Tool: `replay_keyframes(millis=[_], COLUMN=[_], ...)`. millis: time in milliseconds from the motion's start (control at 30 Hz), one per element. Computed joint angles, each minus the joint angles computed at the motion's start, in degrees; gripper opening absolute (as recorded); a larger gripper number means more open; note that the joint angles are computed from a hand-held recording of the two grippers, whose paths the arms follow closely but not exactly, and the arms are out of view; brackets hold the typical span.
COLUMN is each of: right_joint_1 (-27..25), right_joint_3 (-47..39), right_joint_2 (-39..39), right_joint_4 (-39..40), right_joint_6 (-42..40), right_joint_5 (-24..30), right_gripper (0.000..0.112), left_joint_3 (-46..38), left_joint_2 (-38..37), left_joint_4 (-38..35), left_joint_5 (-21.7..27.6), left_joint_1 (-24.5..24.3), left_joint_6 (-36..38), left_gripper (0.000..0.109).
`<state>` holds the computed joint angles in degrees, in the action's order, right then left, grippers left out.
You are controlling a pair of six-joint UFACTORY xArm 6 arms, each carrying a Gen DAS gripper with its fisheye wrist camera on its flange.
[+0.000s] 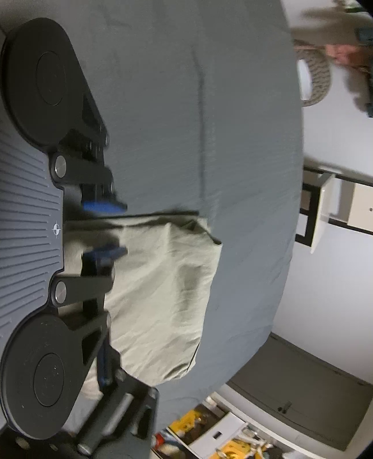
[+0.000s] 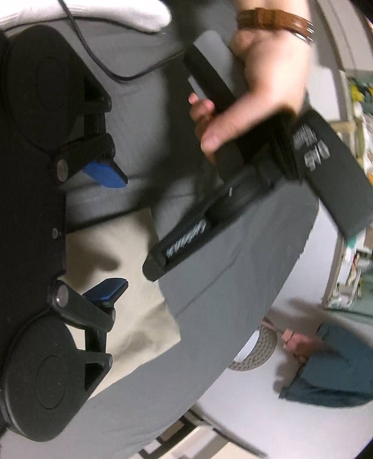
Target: Fold clothes
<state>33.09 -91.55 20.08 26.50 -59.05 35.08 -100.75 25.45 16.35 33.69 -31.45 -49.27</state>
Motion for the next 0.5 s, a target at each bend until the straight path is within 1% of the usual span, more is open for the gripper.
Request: replay_keyframes(millis=[67, 200, 367, 500], right_joint_1=[0.3, 0.1, -0.6, -2.4], right_joint_3=[0.1, -2.1, -4.1, -6.7], right_joint_2=[0.2, 1.8, 3.1, 3.1], right_joint_4=[-0.4, 0.7, 2.9, 9.3], right_joint_6=[-0.6, 0.3, 0.4, -2.4], right_joint_5=[0.6, 3.8, 6.8, 10.2], right_gripper=[0.074, 0.074, 0.075, 0.075], left_joint_3=[-1.2, -2.8, -1.5, -0.8], left_joint_2=[0.7, 1.6, 1.1, -0.9], left_joint_4=[0.2, 3.1, 5.3, 8.5], left_joint_5=[1.0, 3.9, 3.5, 3.1], left_joint_1=[-0.1, -0.4, 0.1, 0.4], left_joint_6=[0.2, -1.8, -7.2, -11.4], left_gripper=[0.012, 0.012, 0.012, 0.013])
